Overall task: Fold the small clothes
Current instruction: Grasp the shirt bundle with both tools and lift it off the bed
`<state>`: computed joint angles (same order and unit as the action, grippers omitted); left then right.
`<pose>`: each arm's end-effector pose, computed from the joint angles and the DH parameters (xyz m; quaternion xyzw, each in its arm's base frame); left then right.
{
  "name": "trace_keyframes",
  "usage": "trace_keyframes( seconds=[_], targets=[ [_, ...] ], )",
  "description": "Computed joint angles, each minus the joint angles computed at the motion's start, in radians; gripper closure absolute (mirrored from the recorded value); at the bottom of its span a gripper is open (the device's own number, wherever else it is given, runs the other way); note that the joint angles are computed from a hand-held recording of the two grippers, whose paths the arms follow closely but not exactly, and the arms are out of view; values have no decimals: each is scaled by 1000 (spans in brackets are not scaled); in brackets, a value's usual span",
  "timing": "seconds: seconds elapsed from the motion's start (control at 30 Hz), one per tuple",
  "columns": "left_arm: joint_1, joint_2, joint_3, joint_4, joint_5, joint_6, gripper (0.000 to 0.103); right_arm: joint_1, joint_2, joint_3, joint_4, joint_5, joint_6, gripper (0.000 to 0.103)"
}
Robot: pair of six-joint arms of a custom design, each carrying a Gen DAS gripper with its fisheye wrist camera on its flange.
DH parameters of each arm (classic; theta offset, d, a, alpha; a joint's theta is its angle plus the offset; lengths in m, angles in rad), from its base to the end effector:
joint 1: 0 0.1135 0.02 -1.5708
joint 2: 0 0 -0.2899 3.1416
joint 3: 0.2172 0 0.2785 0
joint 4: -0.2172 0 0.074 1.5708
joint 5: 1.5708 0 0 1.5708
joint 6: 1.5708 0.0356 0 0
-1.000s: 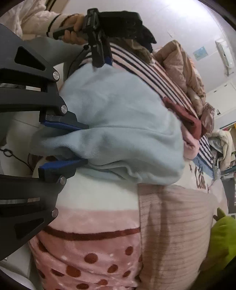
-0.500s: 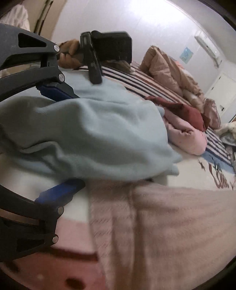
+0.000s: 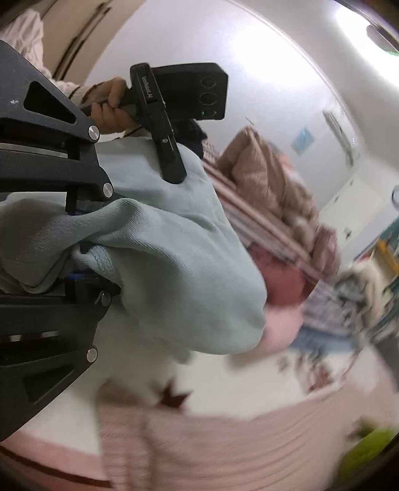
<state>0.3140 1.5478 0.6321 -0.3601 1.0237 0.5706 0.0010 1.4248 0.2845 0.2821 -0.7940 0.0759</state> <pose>0.2505 0.0494 0.1357 0.1817 0.8461 -0.3830 0.3232 0.2105 0.0256 0.1033 -0.1024 0.8687 0.3745 0.3075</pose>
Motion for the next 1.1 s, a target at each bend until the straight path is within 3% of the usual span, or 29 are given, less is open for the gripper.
trace_keyframes(
  seconds=[0.1,0.2,0.37,0.53,0.7,0.77,1.1],
  targets=[
    [135,-105,47,-189,36,134,84,163,-132,20,12,71,127,84],
    [333,-131,151,-482,67,404,84,362,-182,92,3,196,192,84],
    [632,-49,347,-832,72,754,84,642,-69,287,-5,355,260,85],
    [851,97,584,-1021,61,928,84,837,132,565,-47,439,283,84],
    [985,228,831,-1098,47,943,84,946,338,870,-126,435,291,85],
    [1014,288,937,-1089,37,893,84,971,426,998,-164,414,300,85],
    [980,631,1268,-842,-111,521,84,1026,930,1696,-509,378,327,85]
  ],
)
